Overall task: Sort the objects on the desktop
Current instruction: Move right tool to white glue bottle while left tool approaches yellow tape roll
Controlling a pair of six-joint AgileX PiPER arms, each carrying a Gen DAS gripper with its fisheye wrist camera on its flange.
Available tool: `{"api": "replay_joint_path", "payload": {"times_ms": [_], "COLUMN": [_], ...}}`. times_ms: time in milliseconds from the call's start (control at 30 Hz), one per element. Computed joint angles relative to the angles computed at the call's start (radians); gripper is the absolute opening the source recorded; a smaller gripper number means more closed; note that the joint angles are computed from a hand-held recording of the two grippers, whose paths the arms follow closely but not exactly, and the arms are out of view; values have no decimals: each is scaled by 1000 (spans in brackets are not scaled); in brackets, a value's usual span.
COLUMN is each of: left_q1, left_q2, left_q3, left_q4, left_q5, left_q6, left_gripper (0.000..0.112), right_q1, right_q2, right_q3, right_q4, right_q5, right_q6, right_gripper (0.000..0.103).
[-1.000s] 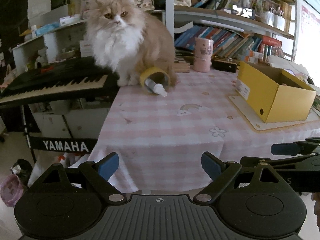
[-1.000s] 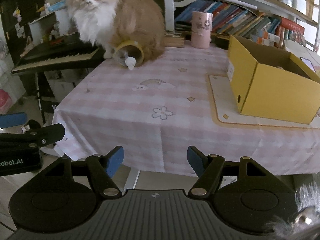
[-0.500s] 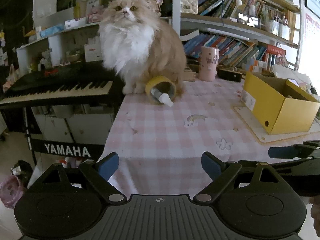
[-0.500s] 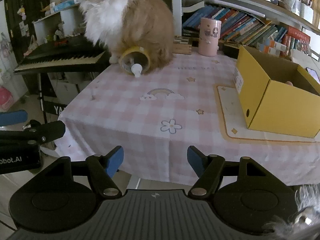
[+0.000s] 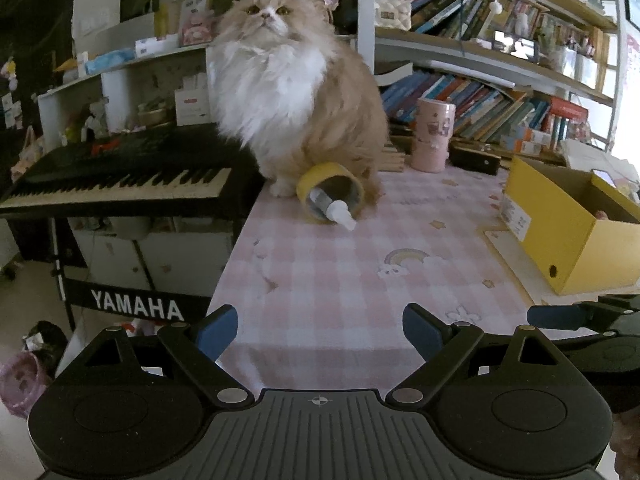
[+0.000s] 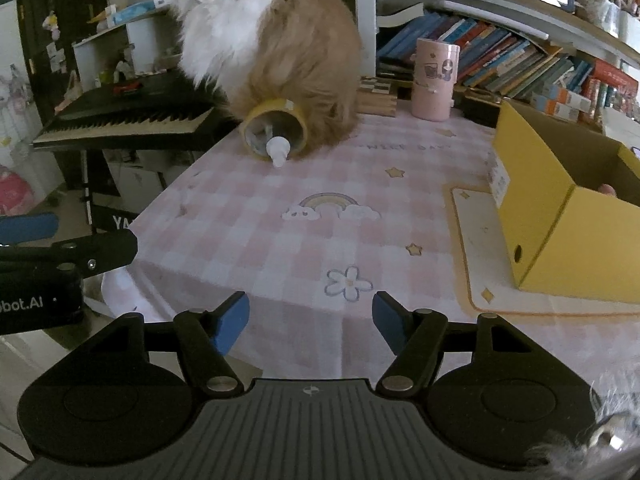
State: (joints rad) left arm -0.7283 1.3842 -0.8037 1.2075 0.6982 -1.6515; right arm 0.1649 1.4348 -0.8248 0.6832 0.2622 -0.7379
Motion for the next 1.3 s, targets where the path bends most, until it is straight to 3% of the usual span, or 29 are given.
{"api": "replay_joint_path", "payload": {"times_ms": [233, 500, 1033, 1300], "left_q1": [100, 162, 202, 228], "left_q2": [110, 225, 355, 399], "left_q3": [-108, -255, -450, -524], "left_q4": [-24, -63, -122, -162], "left_q5": [-63, -58, 65, 128], "left_q6": [57, 116, 185, 234], "left_gripper": [92, 92, 92, 92], "right_q1": [-40, -79, -67, -4], "right_q2": [146, 319, 618, 822], "right_q3": [-157, -383, -800, -1106], "right_q4": [91, 90, 165, 95], "right_q5": [51, 148, 298, 343], "right_q6": [-117, -158, -247, -100], "right_gripper": [64, 59, 42, 38]}}
